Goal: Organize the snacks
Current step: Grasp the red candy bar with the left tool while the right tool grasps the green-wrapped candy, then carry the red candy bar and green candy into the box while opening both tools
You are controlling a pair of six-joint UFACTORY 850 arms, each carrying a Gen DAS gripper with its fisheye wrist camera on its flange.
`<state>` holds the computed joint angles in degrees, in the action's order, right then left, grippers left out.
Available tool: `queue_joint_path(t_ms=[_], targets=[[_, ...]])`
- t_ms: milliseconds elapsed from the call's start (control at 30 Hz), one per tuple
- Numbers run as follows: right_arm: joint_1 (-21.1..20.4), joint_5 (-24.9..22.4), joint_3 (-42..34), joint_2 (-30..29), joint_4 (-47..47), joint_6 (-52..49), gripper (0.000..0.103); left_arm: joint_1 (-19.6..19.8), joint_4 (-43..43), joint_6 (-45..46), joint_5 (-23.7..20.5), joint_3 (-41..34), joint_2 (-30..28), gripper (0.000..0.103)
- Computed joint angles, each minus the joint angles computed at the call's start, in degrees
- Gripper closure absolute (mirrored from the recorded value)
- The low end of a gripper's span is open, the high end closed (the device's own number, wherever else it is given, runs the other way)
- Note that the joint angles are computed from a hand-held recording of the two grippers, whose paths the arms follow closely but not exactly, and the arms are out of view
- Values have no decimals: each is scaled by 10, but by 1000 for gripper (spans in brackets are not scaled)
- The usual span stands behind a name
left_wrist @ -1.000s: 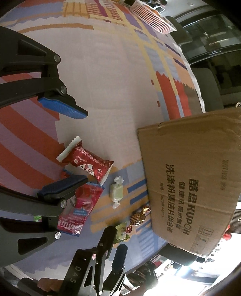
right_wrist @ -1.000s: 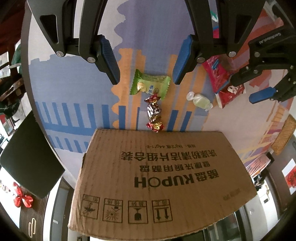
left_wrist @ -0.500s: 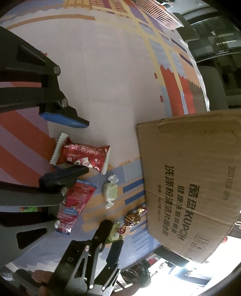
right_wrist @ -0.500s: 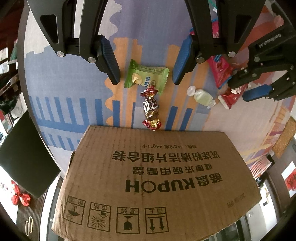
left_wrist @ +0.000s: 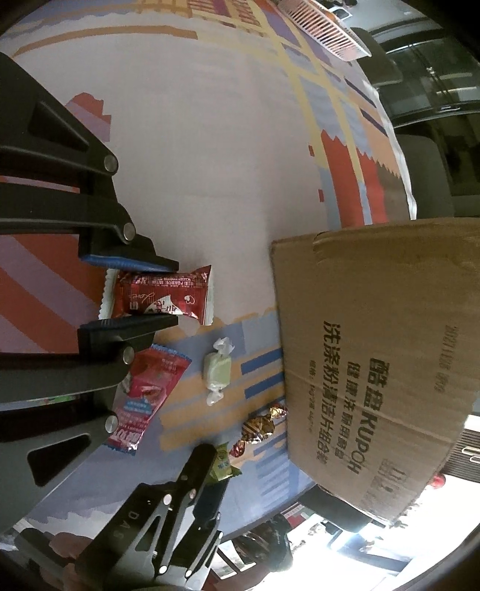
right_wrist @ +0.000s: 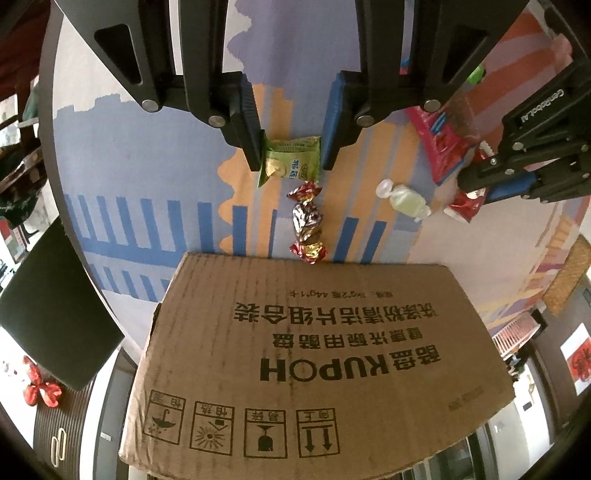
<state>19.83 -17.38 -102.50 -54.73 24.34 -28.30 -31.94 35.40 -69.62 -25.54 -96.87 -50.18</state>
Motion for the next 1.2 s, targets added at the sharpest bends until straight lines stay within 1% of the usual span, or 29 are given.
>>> queue_joint_path(t_ms=[233,400,567,667,933,1067,1200], targets=[[-5,13,47,35,71,-67,71,-12,65,-65,4,21,24,81],[-11,28,86,68,166,-160,71,-19,101,-99,8,32,39,81],[-15,34,108,93,249,-244,71,-25,147,-141,6,39,56,81],[-10,40,110,102,290,-281,71,-28,187,-172,-1,42,66,81],[-11,44,112,126,458,-448,71,-34,293,-251,-20,43,92,81],[-11,45,108,134,545,-534,71,-34,333,-272,-30,36,100,81],[-11,42,102,140,611,-597,71,-33,358,-283,-38,26,103,81]])
